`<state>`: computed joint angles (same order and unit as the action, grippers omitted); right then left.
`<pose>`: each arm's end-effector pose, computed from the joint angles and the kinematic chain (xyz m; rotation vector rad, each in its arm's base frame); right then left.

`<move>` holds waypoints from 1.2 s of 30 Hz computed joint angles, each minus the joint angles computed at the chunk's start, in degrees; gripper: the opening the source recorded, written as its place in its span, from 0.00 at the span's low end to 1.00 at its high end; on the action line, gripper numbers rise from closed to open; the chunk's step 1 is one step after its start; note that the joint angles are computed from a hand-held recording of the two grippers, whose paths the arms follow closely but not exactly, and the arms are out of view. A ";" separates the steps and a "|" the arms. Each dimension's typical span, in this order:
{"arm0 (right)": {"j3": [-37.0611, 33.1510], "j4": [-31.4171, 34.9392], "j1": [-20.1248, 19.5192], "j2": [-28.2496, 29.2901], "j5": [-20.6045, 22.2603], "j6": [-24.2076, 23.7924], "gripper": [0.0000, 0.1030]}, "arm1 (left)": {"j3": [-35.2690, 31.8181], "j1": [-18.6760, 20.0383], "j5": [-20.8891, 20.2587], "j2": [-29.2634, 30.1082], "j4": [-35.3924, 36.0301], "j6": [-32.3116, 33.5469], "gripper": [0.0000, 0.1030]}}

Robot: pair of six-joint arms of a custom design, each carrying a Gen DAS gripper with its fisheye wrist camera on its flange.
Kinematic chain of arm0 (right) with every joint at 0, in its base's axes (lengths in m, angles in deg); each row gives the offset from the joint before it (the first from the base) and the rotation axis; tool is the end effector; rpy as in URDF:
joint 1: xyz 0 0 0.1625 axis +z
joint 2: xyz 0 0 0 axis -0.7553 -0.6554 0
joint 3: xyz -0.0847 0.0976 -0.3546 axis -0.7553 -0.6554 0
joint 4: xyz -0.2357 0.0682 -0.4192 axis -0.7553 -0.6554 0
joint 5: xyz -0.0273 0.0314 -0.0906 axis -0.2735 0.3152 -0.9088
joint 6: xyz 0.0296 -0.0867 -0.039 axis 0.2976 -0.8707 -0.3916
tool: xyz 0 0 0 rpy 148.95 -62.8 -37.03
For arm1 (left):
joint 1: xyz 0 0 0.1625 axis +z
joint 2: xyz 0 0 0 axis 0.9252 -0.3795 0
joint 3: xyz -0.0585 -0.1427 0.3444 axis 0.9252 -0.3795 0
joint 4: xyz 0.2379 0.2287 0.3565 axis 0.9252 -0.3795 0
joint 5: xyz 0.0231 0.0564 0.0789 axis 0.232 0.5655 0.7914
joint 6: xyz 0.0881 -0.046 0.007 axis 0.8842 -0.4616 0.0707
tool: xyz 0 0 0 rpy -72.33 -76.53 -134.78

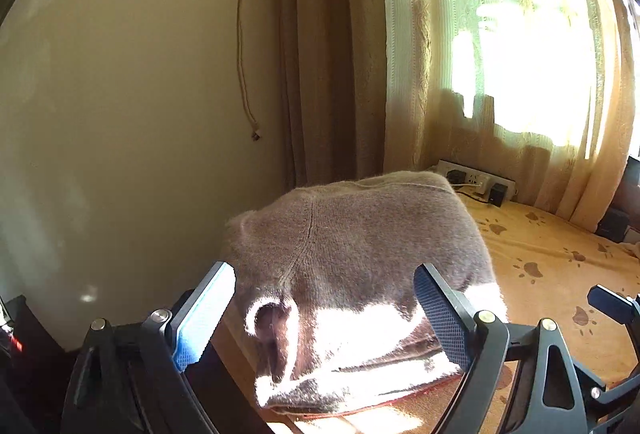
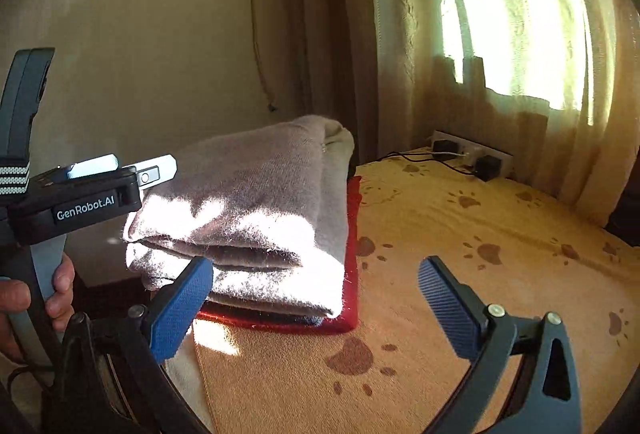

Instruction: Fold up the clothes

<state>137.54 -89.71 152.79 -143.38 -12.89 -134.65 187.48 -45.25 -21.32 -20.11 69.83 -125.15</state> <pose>0.2586 -0.4425 0.0930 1.6291 -2.4991 0.8247 -0.2127 -0.3274 0.1787 -0.2249 1.5563 -1.3939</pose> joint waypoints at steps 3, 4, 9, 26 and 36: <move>1.70 1.80 -1.03 -4.17 1.30 1.57 1.00 | -1.95 -1.79 -0.71 3.85 0.24 -0.52 0.90; 2.37 2.40 -1.40 -5.64 1.75 1.98 1.00 | -2.95 -2.14 -0.92 5.43 0.67 -0.96 0.90; 4.92 2.93 -1.82 -10.86 2.57 0.58 1.00 | -7.20 -5.61 -6.14 13.71 3.65 -3.56 0.90; 3.81 -1.06 0.86 -10.93 -1.04 0.75 1.00 | -10.22 -4.71 -9.90 15.95 -0.07 -2.49 0.90; 2.07 -3.85 3.64 -7.69 -1.59 0.90 1.00 | -9.86 -3.62 -10.23 14.76 0.94 -3.49 0.90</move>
